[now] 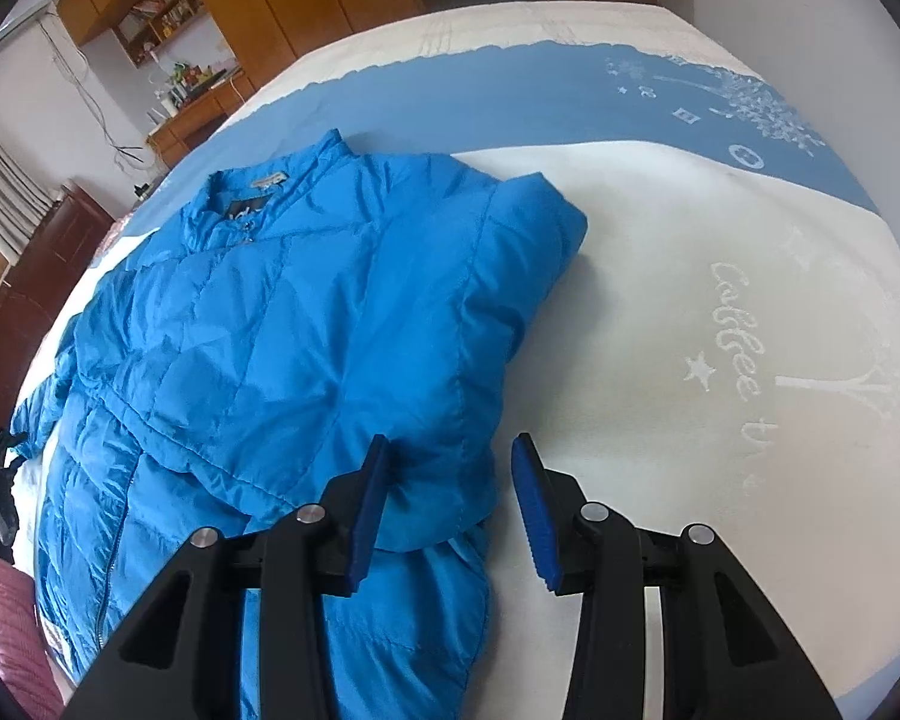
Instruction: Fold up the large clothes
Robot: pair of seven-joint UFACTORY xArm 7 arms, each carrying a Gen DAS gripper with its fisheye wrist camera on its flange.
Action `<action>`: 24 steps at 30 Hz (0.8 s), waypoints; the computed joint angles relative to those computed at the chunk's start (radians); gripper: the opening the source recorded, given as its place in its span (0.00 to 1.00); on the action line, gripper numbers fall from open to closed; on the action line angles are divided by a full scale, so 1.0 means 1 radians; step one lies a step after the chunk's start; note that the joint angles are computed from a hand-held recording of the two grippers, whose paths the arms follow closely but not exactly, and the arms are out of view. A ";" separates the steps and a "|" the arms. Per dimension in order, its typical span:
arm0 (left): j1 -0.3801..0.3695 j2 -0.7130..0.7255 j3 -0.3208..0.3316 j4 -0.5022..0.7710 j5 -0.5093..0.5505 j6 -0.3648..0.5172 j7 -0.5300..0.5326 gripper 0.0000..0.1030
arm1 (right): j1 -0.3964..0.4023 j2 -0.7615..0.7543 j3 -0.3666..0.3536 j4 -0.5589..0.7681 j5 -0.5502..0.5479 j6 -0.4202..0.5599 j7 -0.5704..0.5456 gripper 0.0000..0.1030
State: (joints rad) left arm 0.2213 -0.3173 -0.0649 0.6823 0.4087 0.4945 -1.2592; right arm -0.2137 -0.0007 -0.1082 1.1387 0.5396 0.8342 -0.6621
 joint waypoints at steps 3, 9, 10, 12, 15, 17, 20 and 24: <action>0.009 0.001 0.000 -0.010 0.014 -0.027 -0.005 0.13 | -0.001 0.008 0.001 0.000 -0.002 -0.006 0.005 0.44; 0.031 0.005 -0.051 0.004 0.119 -0.021 -0.111 0.07 | -0.005 0.023 0.005 0.004 0.002 -0.010 0.011 0.48; 0.031 -0.008 -0.063 0.004 0.144 -0.022 -0.134 0.06 | -0.005 0.022 0.005 0.006 0.002 -0.008 0.010 0.48; 0.030 -0.031 -0.089 0.017 0.196 -0.023 -0.166 0.06 | -0.008 0.012 0.005 0.007 0.010 0.001 0.008 0.48; -0.005 -0.051 -0.140 0.080 0.256 -0.001 -0.171 0.06 | -0.004 -0.032 0.002 -0.015 0.018 -0.023 -0.011 0.48; -0.047 -0.029 -0.186 0.162 0.294 0.022 -0.153 0.06 | 0.004 -0.065 -0.001 -0.036 0.012 -0.047 -0.017 0.48; -0.126 0.060 -0.245 0.310 0.350 0.063 -0.120 0.06 | 0.014 -0.081 -0.016 -0.037 0.020 -0.017 -0.027 0.48; -0.239 0.244 -0.314 0.532 0.431 0.089 -0.087 0.06 | 0.019 -0.112 -0.031 -0.059 0.024 -0.002 -0.048 0.48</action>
